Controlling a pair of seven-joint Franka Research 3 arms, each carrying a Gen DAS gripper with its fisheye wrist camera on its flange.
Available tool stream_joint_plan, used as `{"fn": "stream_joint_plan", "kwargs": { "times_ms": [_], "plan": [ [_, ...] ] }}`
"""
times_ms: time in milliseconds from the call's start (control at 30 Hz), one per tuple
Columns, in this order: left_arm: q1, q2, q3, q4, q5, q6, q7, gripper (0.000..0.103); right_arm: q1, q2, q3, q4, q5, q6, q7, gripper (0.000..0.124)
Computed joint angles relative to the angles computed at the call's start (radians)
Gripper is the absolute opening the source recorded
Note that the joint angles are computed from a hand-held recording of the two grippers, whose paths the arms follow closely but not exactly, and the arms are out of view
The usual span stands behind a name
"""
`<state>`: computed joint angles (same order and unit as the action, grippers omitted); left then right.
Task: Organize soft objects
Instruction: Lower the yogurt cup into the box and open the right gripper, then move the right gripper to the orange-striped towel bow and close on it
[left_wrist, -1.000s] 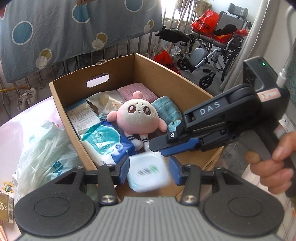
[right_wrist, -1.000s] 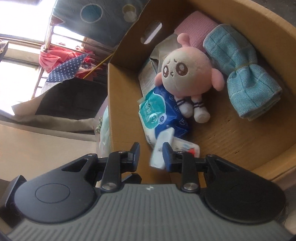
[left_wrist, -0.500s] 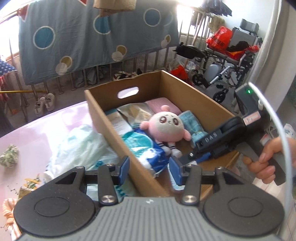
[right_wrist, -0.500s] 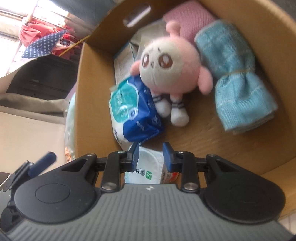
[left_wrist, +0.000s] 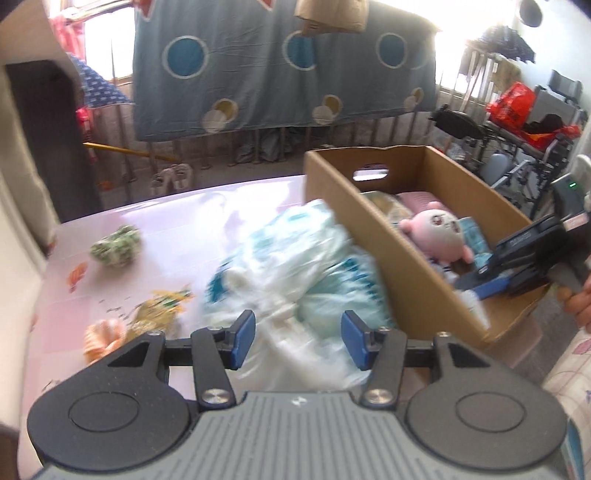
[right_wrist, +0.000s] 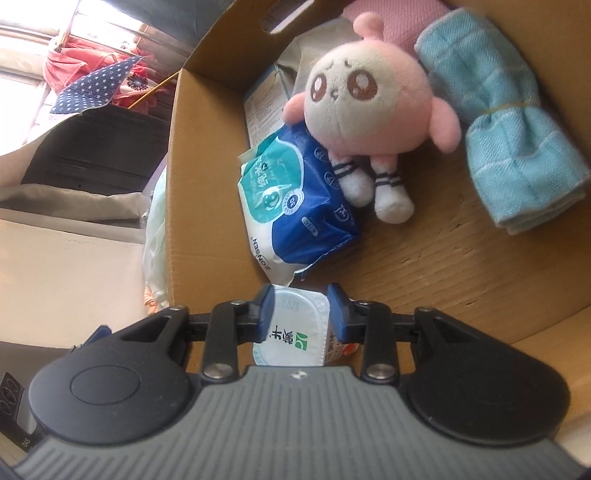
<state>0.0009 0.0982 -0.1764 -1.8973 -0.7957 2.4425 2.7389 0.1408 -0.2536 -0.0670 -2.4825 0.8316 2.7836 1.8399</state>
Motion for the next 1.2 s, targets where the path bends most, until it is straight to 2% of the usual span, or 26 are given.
{"fn": "stream_joint_plan", "kwargs": {
  "times_ms": [33,67,267,367,467,533,600,667,767,867,1000,1067,1133,1200],
  "plan": [
    [0.008,-0.004,0.007,-0.01,-0.009,0.015,0.011,0.055,-0.021,-0.013,0.018,-0.004,-0.057,0.003,0.045,0.048],
    [0.015,-0.007,0.013,-0.019,-0.017,0.03,0.021,0.056,-0.039,-0.025,0.037,-0.008,-0.114,0.01,0.089,0.052],
    [0.052,-0.016,0.039,-0.061,-0.045,0.126,0.071,0.058,-0.14,-0.107,0.122,-0.003,-0.437,0.022,0.289,0.055],
    [0.061,-0.006,0.039,-0.08,-0.045,0.208,0.092,0.058,-0.128,-0.103,0.131,0.035,-0.503,0.051,0.315,0.057],
    [0.067,0.009,0.031,-0.095,-0.035,0.29,0.118,0.058,-0.02,-0.033,0.082,0.119,-0.427,0.085,0.234,0.058],
    [0.074,0.031,0.023,-0.093,-0.019,0.333,0.126,0.058,0.084,0.039,0.025,0.197,-0.281,0.091,0.096,0.058],
    [0.083,0.06,0.013,-0.081,0.009,0.367,0.109,0.058,0.162,0.136,-0.009,0.307,-0.066,0.067,-0.088,0.058],
    [0.098,0.092,-0.002,-0.061,0.036,0.386,0.086,0.058,0.18,0.25,-0.002,0.439,0.132,0.008,-0.238,0.058],
    [0.111,0.16,-0.011,-0.01,0.118,0.392,0.015,0.058,0.149,0.429,0.054,0.642,0.273,-0.089,-0.322,0.058],
    [0.094,0.229,0.016,0.05,0.26,0.369,-0.122,0.058,0.126,0.614,0.104,0.844,0.246,-0.165,-0.257,0.058],
    [0.076,0.298,0.047,0.118,0.411,0.317,-0.275,0.057,0.125,0.825,0.147,1.071,0.147,-0.238,-0.115,0.056],
    [0.079,0.317,0.048,0.141,0.46,0.284,-0.334,0.051,0.136,0.895,0.155,1.141,0.088,-0.249,-0.047,0.056],
    [0.108,0.325,0.024,0.152,0.473,0.25,-0.351,0.037,0.148,0.966,0.159,1.222,0.031,-0.258,0.028,0.056],
    [0.141,0.322,-0.008,0.146,0.473,0.239,-0.358,0.033,0.156,1.029,0.16,1.301,-0.026,-0.266,0.09,0.056]
  ]
}}
